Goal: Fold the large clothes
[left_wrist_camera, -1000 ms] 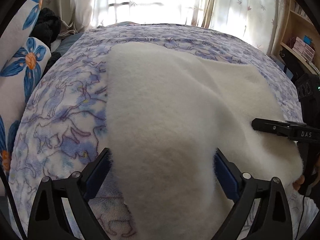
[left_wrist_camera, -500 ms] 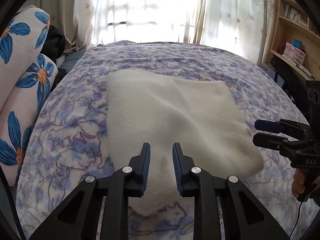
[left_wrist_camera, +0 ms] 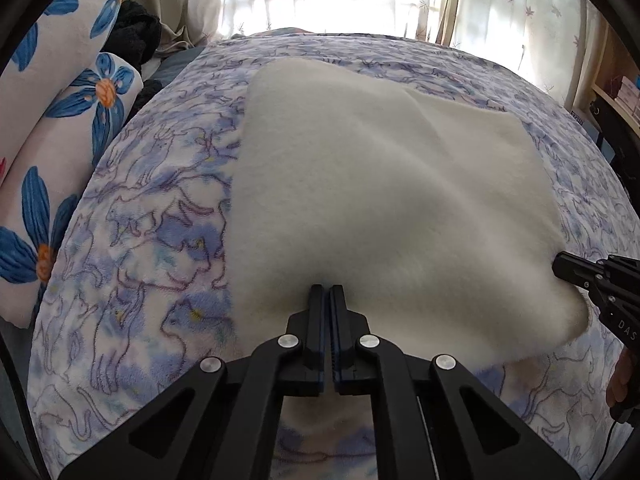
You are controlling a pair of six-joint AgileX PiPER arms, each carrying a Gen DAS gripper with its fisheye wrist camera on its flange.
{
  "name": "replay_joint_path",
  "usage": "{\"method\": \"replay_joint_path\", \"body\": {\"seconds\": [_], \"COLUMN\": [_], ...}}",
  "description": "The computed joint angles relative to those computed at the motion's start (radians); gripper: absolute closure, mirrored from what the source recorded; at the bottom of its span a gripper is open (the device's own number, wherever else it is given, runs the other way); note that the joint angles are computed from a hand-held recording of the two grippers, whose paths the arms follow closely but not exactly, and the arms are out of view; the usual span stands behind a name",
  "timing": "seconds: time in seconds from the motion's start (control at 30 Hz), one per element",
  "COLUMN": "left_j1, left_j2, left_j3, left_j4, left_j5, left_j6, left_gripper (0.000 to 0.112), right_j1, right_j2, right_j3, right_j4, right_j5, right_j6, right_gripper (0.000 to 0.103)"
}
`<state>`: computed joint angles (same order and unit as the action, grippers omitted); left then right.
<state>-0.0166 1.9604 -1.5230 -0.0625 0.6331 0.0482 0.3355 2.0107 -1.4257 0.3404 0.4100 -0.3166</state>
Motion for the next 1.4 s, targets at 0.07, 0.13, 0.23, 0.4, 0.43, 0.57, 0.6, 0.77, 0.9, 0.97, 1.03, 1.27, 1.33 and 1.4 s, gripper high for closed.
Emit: {"method": "replay_joint_path", "body": {"seconds": [0.07, 0.13, 0.23, 0.4, 0.43, 0.57, 0.6, 0.77, 0.9, 0.97, 1.03, 1.27, 1.33, 1.4], "left_j1": [-0.005, -0.011, -0.024, -0.054, -0.065, -0.132, -0.151, -0.303, -0.437, -0.509, -0.586, -0.851, -0.931, -1.037], "left_j2": [-0.012, -0.024, -0.082, -0.208, -0.235, -0.36, -0.386, -0.53, -0.598, -0.624, -0.645, -0.68, -0.672, -0.659], "left_j3": [0.003, -0.003, 0.03, 0.107, 0.119, 0.171, 0.18, 0.218, 0.206, 0.195, 0.195, 0.21, 0.21, 0.211], "left_j4": [0.017, 0.044, 0.065, 0.094, 0.107, 0.15, 0.16, 0.239, 0.29, 0.305, 0.334, 0.479, 0.544, 0.637], "left_j5": [0.009, 0.031, 0.053, 0.08, 0.091, 0.145, 0.156, 0.238, 0.321, 0.365, 0.386, 0.434, 0.454, 0.497], "left_j6": [-0.027, -0.062, -0.102, -0.142, -0.158, -0.226, -0.242, -0.396, -0.529, -0.596, -0.673, -0.973, -1.069, -1.193], "left_gripper": [0.109, 0.109, 0.104, 0.104, 0.103, 0.103, 0.103, 0.103, 0.103, 0.103, 0.103, 0.103, 0.103, 0.102], "right_j1": [0.004, 0.004, -0.005, -0.027, -0.034, -0.059, -0.064, -0.101, -0.179, -0.214, -0.25, -0.499, -0.616, -0.802], "right_j2": [-0.012, -0.035, -0.094, -0.237, -0.267, -0.424, -0.467, -0.667, -0.795, -0.855, -0.917, -1.112, -1.16, -1.204], "right_j3": [-0.006, -0.006, 0.031, 0.125, 0.14, 0.214, 0.234, 0.302, 0.332, 0.35, 0.376, 0.486, 0.521, 0.56], "right_j4": [-0.031, -0.05, -0.049, -0.019, -0.004, 0.027, 0.025, 0.008, 0.035, 0.022, 0.012, 0.108, 0.175, 0.282], "right_j5": [0.034, 0.072, 0.106, 0.149, 0.164, 0.237, 0.255, 0.358, 0.474, 0.519, 0.544, 0.658, 0.71, 0.8], "right_j6": [0.048, 0.078, 0.079, 0.042, 0.03, -0.002, -0.006, -0.009, -0.035, -0.036, -0.05, -0.203, -0.298, -0.435], "right_gripper": [0.103, 0.101, 0.101, 0.101, 0.101, 0.101, 0.101, 0.1, 0.1, 0.1, 0.1, 0.1, 0.1, 0.098]}}
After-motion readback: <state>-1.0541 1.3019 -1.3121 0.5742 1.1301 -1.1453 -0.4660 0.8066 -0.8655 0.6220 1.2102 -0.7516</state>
